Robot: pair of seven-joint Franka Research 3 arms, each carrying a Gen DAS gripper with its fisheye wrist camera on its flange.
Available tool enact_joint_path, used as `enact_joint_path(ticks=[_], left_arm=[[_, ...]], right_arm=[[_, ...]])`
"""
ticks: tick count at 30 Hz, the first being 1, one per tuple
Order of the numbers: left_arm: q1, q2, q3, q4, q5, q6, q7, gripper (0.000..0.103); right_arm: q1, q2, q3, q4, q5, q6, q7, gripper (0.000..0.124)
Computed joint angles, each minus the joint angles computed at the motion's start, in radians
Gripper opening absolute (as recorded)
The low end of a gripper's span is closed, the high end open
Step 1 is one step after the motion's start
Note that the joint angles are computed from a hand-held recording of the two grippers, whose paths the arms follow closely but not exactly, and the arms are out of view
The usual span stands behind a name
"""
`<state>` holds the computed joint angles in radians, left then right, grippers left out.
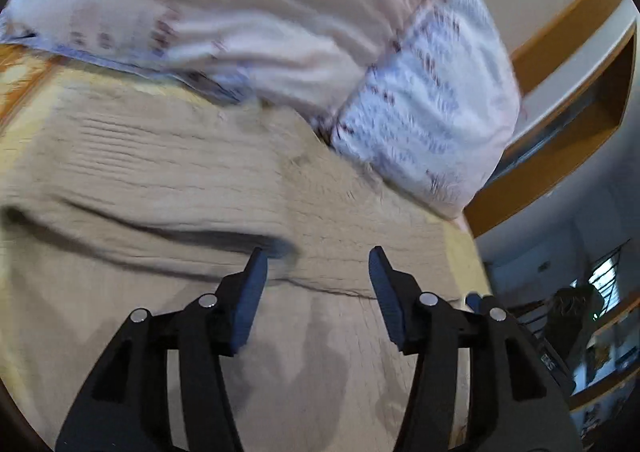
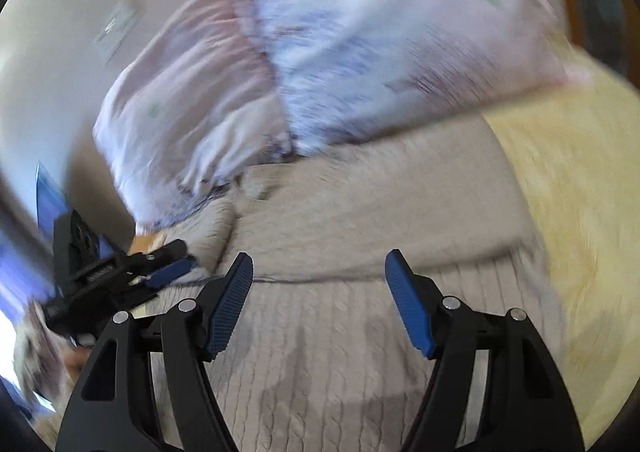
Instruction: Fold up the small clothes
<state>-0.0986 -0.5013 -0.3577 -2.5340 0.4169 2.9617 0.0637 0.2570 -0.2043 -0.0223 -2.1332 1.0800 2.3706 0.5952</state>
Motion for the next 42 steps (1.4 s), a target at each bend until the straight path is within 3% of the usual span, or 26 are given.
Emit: enact_joint_path(ticks=[5, 9, 13, 14, 22, 23, 26, 27, 32, 36, 38, 42], left_arm=[[0.074, -0.224, -0.006, -0.131, 0.012, -0.091, -0.085, 0.048], [0.058, -0.273, 0.063, -0.204, -0.023, -0.082, -0.089, 0.044], [-0.018, -0.222, 0.159, -0.258, -0.120, -0.011, -0.053, 0.039], [-0.032, -0.217, 0.173, -0.271, -0.143, 0.005, -0.044, 0.032], [-0.023, -0.239, 0.165, -0.320, -0.211, 0.072, 0.001, 0.030], [-0.022, -0.240, 0.162, -0.320, -0.216, 0.074, 0.005, 0.031], [-0.017, -0.237, 0.156, -0.322, -0.229, 0.087, 0.013, 0.034], [-0.018, -0.241, 0.157, -0.326, -0.232, 0.090, 0.017, 0.035], [-0.005, -0.233, 0.133, -0.308, -0.234, 0.093, 0.028, 0.055], [0.001, -0.228, 0.116, -0.286, -0.222, 0.071, 0.038, 0.066], [-0.001, -0.223, 0.116, -0.281, -0.218, 0.069, 0.043, 0.071], [-0.008, -0.213, 0.121, -0.267, -0.210, 0.056, 0.063, 0.075]], right_arm=[[0.093, -0.004, 0.060, 0.040, 0.004, 0.007, -0.260, 0.067], [0.168, 0.061, 0.126, 0.093, -0.041, 0.042, -0.358, 0.052], [0.223, 0.145, 0.189, 0.128, -0.184, 0.128, -0.330, 0.044], [0.232, 0.162, 0.195, 0.135, -0.213, 0.133, -0.318, 0.044], [0.266, 0.221, 0.219, 0.117, -0.405, 0.277, -0.218, 0.043], [0.268, 0.224, 0.221, 0.114, -0.414, 0.293, -0.217, 0.040], [0.269, 0.216, 0.222, 0.103, -0.373, 0.312, -0.236, 0.017], [0.265, 0.213, 0.218, 0.109, -0.343, 0.300, -0.226, 0.006], [0.210, 0.193, 0.172, 0.159, -0.079, 0.243, -0.144, 0.006], [0.126, 0.153, 0.101, 0.140, 0.128, 0.225, 0.025, 0.006], [0.089, 0.147, 0.079, 0.116, 0.114, 0.209, 0.134, 0.006], [0.020, 0.158, 0.051, 0.081, -0.118, 0.103, 0.367, 0.008]])
